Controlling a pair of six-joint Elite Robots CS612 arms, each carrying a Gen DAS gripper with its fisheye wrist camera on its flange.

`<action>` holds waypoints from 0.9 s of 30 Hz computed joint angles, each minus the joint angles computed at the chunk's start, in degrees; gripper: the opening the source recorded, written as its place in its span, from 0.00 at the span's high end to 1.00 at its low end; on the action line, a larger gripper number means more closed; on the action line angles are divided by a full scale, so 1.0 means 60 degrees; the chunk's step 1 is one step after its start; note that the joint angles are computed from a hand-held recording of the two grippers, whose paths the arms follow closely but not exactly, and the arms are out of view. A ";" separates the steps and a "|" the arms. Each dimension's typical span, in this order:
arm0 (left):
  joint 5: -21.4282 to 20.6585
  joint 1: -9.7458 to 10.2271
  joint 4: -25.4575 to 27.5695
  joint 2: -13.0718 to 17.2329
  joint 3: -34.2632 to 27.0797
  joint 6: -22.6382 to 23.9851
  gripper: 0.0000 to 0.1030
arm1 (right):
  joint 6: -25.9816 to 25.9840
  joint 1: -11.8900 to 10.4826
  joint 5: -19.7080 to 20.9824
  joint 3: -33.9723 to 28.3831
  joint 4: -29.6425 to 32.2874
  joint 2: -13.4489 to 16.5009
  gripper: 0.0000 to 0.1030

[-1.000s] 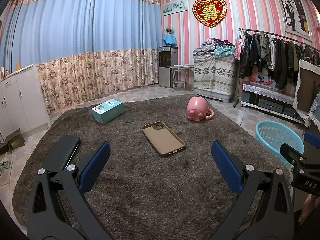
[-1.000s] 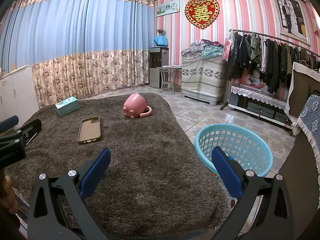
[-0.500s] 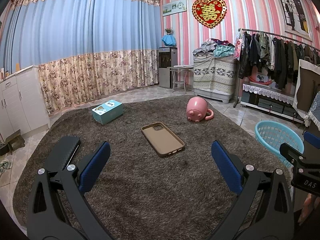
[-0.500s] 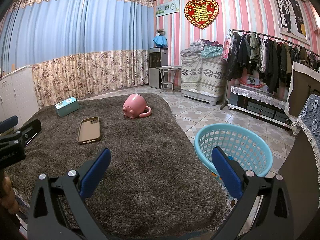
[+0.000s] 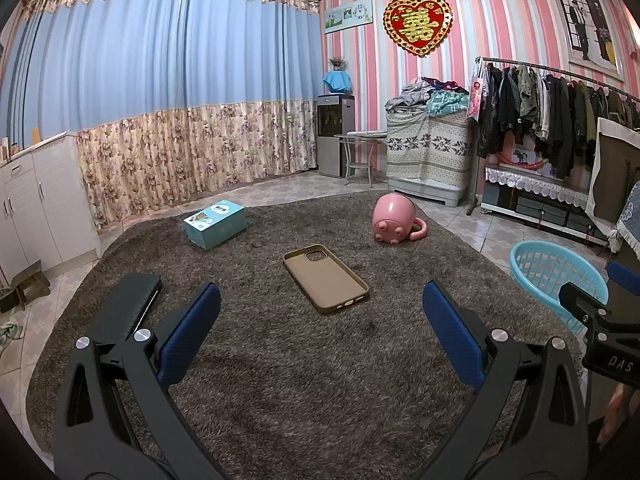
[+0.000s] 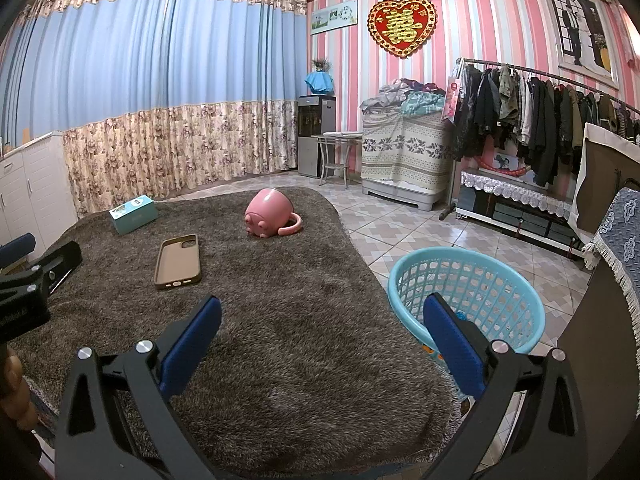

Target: Collect trash

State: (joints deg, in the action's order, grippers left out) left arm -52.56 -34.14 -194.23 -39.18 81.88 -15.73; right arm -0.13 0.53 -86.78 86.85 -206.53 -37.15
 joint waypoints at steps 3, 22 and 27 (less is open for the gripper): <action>0.0000 0.0015 -0.0033 0.0002 0.0003 0.0036 0.05 | -0.0002 -0.0001 0.0002 0.0001 0.0000 0.0000 0.04; -0.0025 0.0044 -0.0152 -0.0009 0.0002 0.0138 0.05 | -0.0004 -0.0006 0.0006 0.0007 -0.0017 0.0003 0.04; -0.0077 0.0105 -0.0157 -0.0011 -0.0046 0.0225 0.05 | 0.0016 -0.0005 0.0000 0.0007 -0.0019 0.0004 0.04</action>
State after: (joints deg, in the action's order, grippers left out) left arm -53.02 -33.51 -195.17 -39.25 81.61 -14.38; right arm -0.03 0.50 -86.78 86.90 -206.64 -37.12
